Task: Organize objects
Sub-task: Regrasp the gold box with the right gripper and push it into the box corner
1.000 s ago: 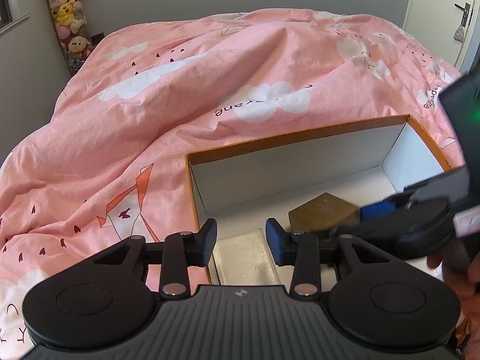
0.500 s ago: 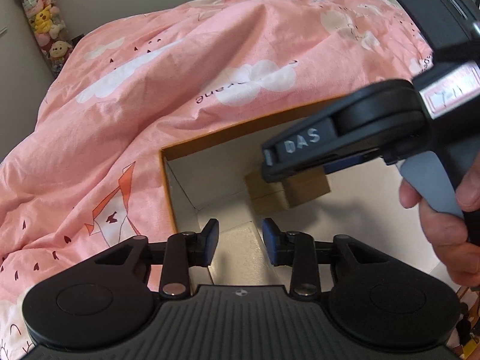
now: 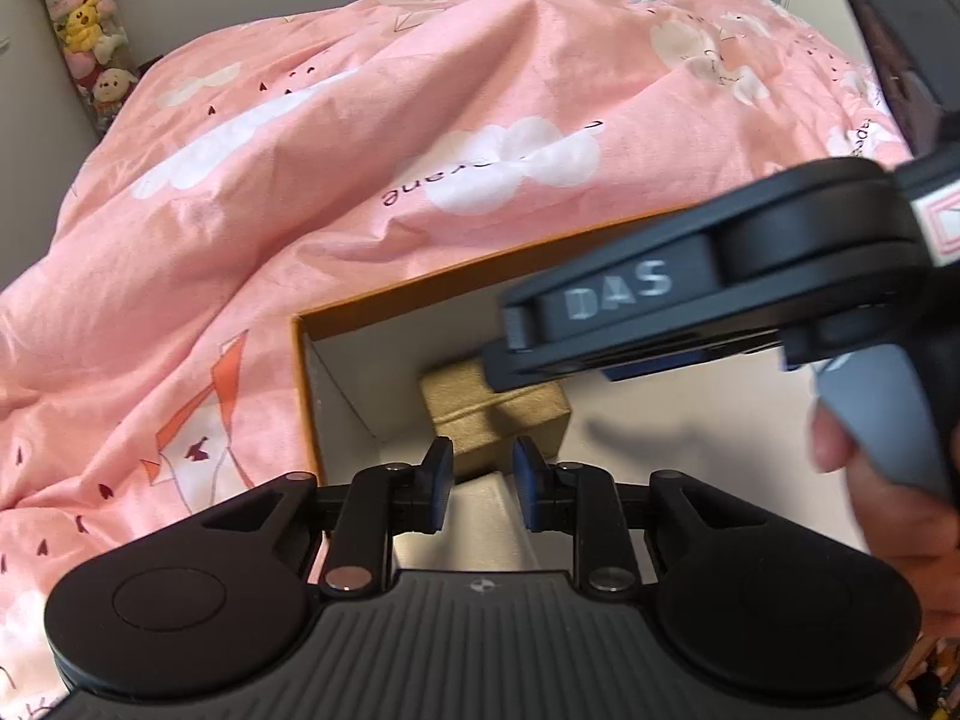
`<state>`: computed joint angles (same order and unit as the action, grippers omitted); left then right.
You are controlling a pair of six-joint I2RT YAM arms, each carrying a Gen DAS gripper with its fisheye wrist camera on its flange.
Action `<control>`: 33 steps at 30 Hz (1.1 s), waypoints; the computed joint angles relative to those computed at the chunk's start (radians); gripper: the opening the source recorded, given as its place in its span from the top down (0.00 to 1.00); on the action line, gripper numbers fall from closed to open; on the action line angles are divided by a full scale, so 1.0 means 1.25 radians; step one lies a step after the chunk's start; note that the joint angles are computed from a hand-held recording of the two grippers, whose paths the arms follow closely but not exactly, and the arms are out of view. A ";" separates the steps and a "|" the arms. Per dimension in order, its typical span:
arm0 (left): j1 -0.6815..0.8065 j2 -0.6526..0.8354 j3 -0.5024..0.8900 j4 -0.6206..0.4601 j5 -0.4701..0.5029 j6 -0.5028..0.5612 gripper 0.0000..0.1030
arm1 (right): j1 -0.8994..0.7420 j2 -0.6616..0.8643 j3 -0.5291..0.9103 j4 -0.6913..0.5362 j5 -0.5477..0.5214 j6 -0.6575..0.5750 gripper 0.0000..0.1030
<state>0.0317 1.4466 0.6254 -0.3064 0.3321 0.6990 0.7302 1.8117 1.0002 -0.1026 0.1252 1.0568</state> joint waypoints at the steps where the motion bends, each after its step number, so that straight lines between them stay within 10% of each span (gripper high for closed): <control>1: 0.001 -0.002 0.001 -0.002 0.002 0.003 0.74 | 0.000 -0.009 -0.008 -0.001 0.003 0.001 0.47; 5: 0.004 -0.004 0.003 -0.004 -0.001 0.015 0.78 | -0.007 -0.034 -0.042 -0.009 0.010 0.015 0.73; 13: -0.002 -0.006 0.001 0.004 -0.011 0.013 0.78 | -0.005 0.031 0.008 -0.048 0.001 -0.017 0.92; 33: 0.045 -0.055 -0.001 -0.054 0.036 0.034 0.78 | 0.033 0.030 0.026 -0.012 0.011 -0.059 1.00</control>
